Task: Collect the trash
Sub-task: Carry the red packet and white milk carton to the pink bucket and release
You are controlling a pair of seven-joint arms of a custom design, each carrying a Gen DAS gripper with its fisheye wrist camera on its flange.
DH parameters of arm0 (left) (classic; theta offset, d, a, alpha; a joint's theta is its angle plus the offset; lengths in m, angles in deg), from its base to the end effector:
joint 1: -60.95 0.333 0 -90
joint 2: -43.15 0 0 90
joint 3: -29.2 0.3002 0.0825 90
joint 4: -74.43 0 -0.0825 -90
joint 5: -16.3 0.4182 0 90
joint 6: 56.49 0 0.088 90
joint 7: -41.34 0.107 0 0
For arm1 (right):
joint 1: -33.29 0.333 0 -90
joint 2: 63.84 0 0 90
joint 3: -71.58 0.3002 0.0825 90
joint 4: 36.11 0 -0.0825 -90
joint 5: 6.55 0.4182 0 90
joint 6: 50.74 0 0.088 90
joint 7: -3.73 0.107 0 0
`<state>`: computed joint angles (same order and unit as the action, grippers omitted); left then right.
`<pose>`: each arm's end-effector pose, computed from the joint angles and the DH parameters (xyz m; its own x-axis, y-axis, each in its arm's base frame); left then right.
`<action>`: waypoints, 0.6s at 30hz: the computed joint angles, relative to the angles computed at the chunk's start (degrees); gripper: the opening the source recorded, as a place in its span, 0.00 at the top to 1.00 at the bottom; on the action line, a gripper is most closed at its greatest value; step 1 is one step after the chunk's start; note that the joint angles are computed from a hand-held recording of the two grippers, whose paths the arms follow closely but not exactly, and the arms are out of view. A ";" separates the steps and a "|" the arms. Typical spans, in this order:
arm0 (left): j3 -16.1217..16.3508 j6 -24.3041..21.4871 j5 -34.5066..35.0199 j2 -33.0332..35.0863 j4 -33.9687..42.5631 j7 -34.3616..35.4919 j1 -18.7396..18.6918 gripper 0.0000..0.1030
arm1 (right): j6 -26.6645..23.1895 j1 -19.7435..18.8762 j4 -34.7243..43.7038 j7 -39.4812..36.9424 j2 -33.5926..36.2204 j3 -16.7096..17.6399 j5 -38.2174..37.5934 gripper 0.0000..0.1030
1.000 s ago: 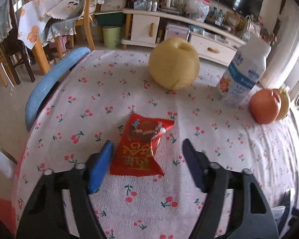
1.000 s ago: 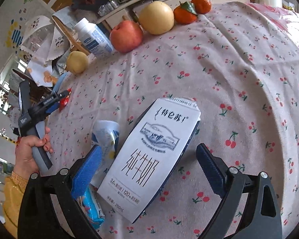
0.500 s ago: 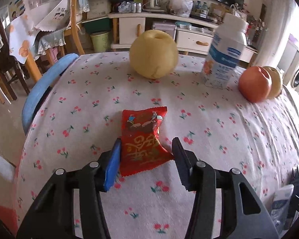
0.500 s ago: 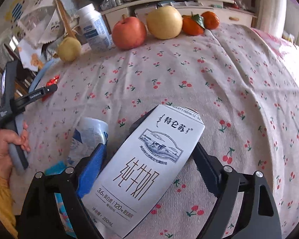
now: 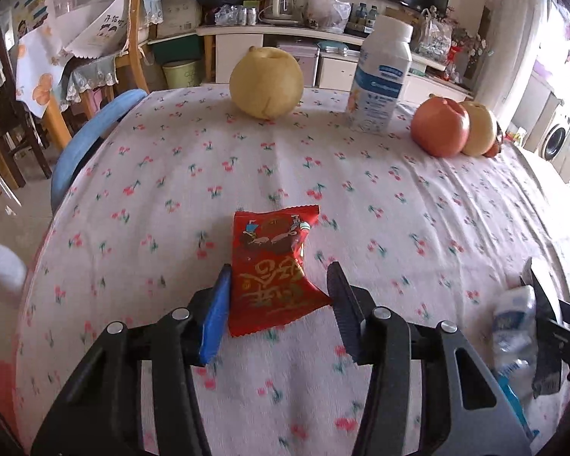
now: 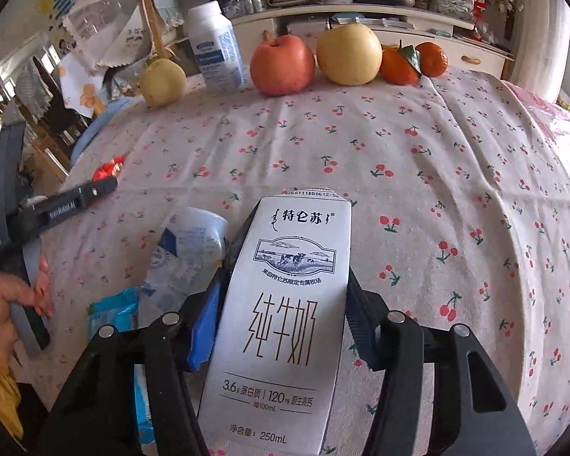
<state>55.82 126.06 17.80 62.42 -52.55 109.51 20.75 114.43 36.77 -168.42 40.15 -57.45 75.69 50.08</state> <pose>0.5955 -0.1516 0.2739 0.0168 -0.9971 0.0748 -0.7785 -0.0600 -0.6247 0.5618 0.0264 0.2885 0.2125 -0.9549 -0.2073 -0.8402 -0.0702 -0.5377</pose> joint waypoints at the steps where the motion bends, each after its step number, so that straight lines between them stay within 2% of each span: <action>1: -0.63 0.64 -0.29 -0.82 -1.04 -0.01 0.37 0.50 | -0.06 -0.27 -0.14 -1.80 -0.45 0.30 1.93 0.43; 3: -0.67 1.36 -0.87 -1.90 -2.62 0.60 -0.07 0.50 | 0.47 -0.08 -0.62 -4.14 -1.30 0.34 4.32 0.43; 5: 1.46 2.08 -1.51 -2.83 -4.47 1.04 -2.93 0.50 | 0.25 0.25 -0.83 -6.29 -2.01 -0.03 6.66 0.43; 10: 3.21 5.40 -5.53 -5.96 -9.28 3.17 -6.56 0.50 | -1.86 1.15 -1.22 -13.03 -3.91 -1.44 14.31 0.43; 12: 5.63 6.68 -7.76 -6.88 -10.90 4.32 -9.72 0.50 | -3.09 1.64 -1.44 -15.16 -4.72 -2.16 16.68 0.43; 13: 8.01 7.56 -9.60 -7.51 -12.05 5.11 -12.74 0.50 | -3.89 1.87 -1.60 -16.62 -5.24 -2.50 18.19 0.43; 15: 9.71 8.87 -12.34 -8.69 -13.58 6.69 -15.21 0.50 | -4.99 2.39 -1.74 -18.79 -5.90 -3.13 20.26 0.43; 17: 14.33 10.41 -17.98 -9.78 -15.34 10.49 -21.38 0.50 | -6.02 2.90 -2.23 -20.79 -6.82 -3.61 22.03 0.43; 18: 15.32 10.85 -20.01 -10.14 -15.83 12.09 -22.89 0.50 | -6.79 3.09 -2.41 -21.33 -7.19 -3.89 22.67 0.43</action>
